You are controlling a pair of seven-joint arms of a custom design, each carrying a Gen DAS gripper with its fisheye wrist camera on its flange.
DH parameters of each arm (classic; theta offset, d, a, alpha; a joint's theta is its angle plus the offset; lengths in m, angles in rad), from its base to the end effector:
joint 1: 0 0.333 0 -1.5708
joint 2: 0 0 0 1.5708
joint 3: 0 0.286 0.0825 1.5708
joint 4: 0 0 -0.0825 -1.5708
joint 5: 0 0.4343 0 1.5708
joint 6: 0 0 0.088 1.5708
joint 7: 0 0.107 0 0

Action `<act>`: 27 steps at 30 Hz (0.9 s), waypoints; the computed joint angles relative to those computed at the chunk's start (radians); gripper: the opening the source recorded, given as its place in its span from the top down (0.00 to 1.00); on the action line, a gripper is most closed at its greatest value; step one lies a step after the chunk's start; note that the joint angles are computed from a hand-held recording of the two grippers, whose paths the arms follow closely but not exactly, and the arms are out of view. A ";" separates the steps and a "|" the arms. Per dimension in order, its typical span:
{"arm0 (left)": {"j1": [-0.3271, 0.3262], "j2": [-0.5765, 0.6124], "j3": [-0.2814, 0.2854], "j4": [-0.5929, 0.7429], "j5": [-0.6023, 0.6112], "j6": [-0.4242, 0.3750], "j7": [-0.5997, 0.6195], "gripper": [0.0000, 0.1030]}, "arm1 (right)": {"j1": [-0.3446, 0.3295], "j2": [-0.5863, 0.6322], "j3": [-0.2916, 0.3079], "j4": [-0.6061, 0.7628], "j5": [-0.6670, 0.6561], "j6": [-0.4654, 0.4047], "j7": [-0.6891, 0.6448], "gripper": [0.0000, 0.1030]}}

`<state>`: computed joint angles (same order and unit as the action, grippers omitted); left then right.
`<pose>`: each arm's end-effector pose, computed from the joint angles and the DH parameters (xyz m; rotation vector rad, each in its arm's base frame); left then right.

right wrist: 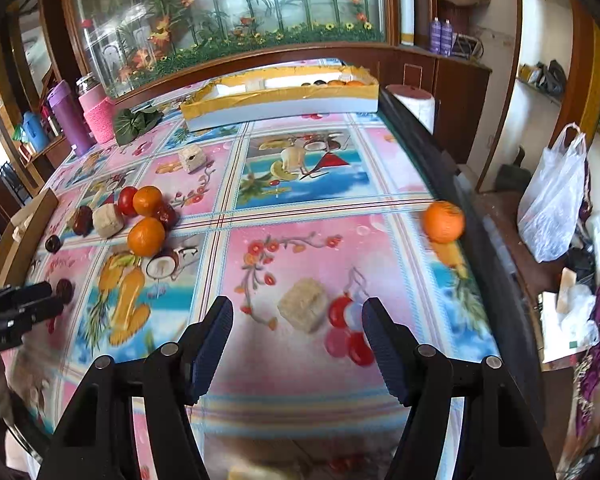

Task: Organize fruits
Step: 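Grasp a red date with the left tool while the right tool grasps a cork piece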

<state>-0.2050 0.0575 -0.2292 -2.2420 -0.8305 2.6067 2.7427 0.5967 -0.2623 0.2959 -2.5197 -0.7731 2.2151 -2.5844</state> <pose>0.5412 -0.2339 0.3063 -0.9192 2.8149 -0.9182 0.3254 0.3575 0.3122 -1.0622 2.4253 -0.7584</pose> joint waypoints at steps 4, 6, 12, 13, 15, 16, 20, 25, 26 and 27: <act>-0.010 0.008 -0.009 0.004 0.008 0.011 0.018 0.72 | -0.013 0.032 -0.014 0.019 0.005 0.018 0.000 0.40; -0.021 0.000 -0.019 -0.018 -0.009 0.070 0.055 0.77 | -0.015 0.047 -0.021 0.029 0.019 0.017 -0.018 0.51; -0.011 -0.006 -0.005 -0.013 -0.053 0.032 0.061 0.77 | -0.009 0.070 -0.025 0.061 0.056 -0.032 -0.073 0.72; -0.007 -0.009 -0.002 -0.011 -0.060 0.022 0.059 0.77 | -0.008 0.071 -0.024 0.064 0.056 -0.036 -0.074 0.72; 0.008 -0.020 0.010 -0.008 -0.084 -0.008 0.060 0.77 | -0.004 0.073 -0.019 0.076 0.053 -0.053 -0.074 0.72; 0.015 -0.025 0.016 -0.006 -0.098 -0.018 0.062 0.77 | -0.001 0.076 -0.015 0.086 0.050 -0.066 -0.075 0.72; 0.054 -0.042 0.049 0.012 -0.144 -0.061 0.056 0.77 | 0.013 0.097 -0.003 0.151 0.019 -0.120 -0.101 0.72; 0.112 -0.034 0.087 0.059 -0.179 -0.073 0.037 0.77 | 0.027 0.181 0.002 0.307 -0.081 -0.161 -0.180 0.71; 0.124 -0.027 0.092 0.071 -0.180 -0.064 0.032 0.77 | 0.030 0.213 0.000 0.356 -0.111 -0.162 -0.205 0.71; 0.134 -0.017 0.097 0.087 -0.176 -0.051 0.025 0.77 | 0.034 0.239 -0.006 0.393 -0.135 -0.156 -0.224 0.71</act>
<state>-0.0706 0.0401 -0.1325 -2.1553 -1.0069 2.5556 2.7672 0.6303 -0.0234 0.2902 -2.1264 -0.9083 2.0593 -2.8085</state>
